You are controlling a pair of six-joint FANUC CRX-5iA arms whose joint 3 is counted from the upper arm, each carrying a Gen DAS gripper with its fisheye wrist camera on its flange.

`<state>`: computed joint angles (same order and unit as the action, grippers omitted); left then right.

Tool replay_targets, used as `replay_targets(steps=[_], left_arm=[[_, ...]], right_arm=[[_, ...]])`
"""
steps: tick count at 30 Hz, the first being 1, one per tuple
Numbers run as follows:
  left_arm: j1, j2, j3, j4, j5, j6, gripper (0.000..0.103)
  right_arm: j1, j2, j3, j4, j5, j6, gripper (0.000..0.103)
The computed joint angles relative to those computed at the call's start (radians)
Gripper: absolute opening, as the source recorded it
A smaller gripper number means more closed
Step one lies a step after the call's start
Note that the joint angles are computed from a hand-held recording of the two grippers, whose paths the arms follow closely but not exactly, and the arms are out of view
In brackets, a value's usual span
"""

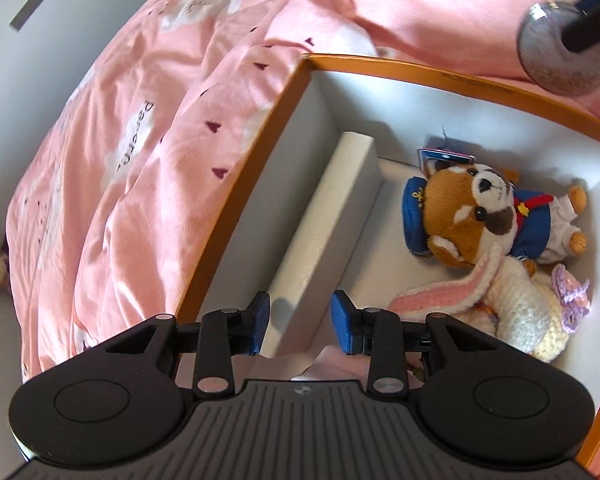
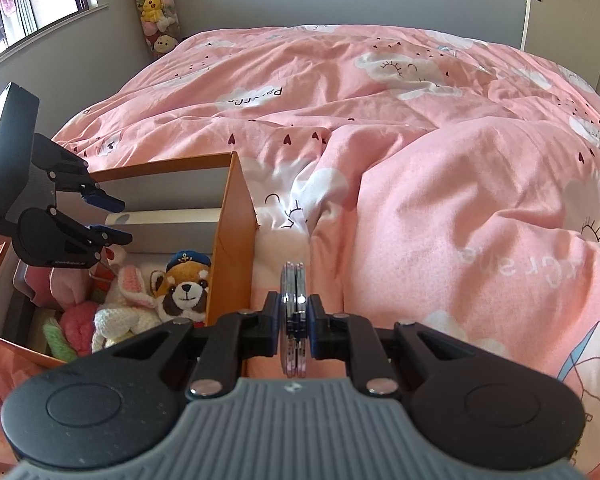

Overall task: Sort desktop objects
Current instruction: 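Lower and release the white box into the orange box with the left tool, then lower the round mirror into the orange box with the right tool and open it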

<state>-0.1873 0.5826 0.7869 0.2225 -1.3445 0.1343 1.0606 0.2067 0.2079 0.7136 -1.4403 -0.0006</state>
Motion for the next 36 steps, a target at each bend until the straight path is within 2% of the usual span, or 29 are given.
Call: replay_targets(steps=[3, 5, 7, 12, 17, 21, 28, 32, 36], left_arm=[[-0.009, 0.082, 0.158, -0.056, -0.121, 0.101, 0.040], [-0.012, 0.107, 0.205, -0.069, -0.147, 0.133, 0.039], [-0.019, 0.122, 0.233, -0.082, -0.154, 0.164, 0.032], [-0.014, 0.175, 0.326, -0.041, -0.240, 0.212, 0.029], [-0.023, 0.109, 0.202, -0.036, -0.157, 0.190, 0.028], [-0.010, 0.116, 0.217, -0.014, -0.176, 0.198, 0.028], [0.050, 0.043, 0.105, 0.121, -0.100, 0.247, 0.028], [0.087, -0.033, 0.002, 0.177, -0.051, 0.268, 0.029], [0.125, -0.078, -0.043, 0.196, -0.062, 0.230, 0.029]], right_arm=[[-0.002, 0.001, 0.000, 0.000, 0.004, 0.001, 0.015], [-0.003, 0.002, 0.000, -0.001, 0.007, 0.001, 0.015], [-0.003, 0.004, 0.003, -0.002, 0.008, 0.001, 0.015], [-0.003, 0.007, 0.004, -0.001, 0.007, 0.000, 0.015], [0.001, 0.005, -0.001, 0.026, 0.015, -0.013, 0.015], [0.010, 0.003, -0.002, 0.067, 0.029, -0.014, 0.015], [-0.004, 0.024, 0.018, 0.151, 0.129, 0.018, 0.015], [-0.030, 0.065, 0.065, 0.128, 0.222, 0.111, 0.015], [-0.048, 0.137, 0.145, 0.084, 0.257, 0.298, 0.015]])
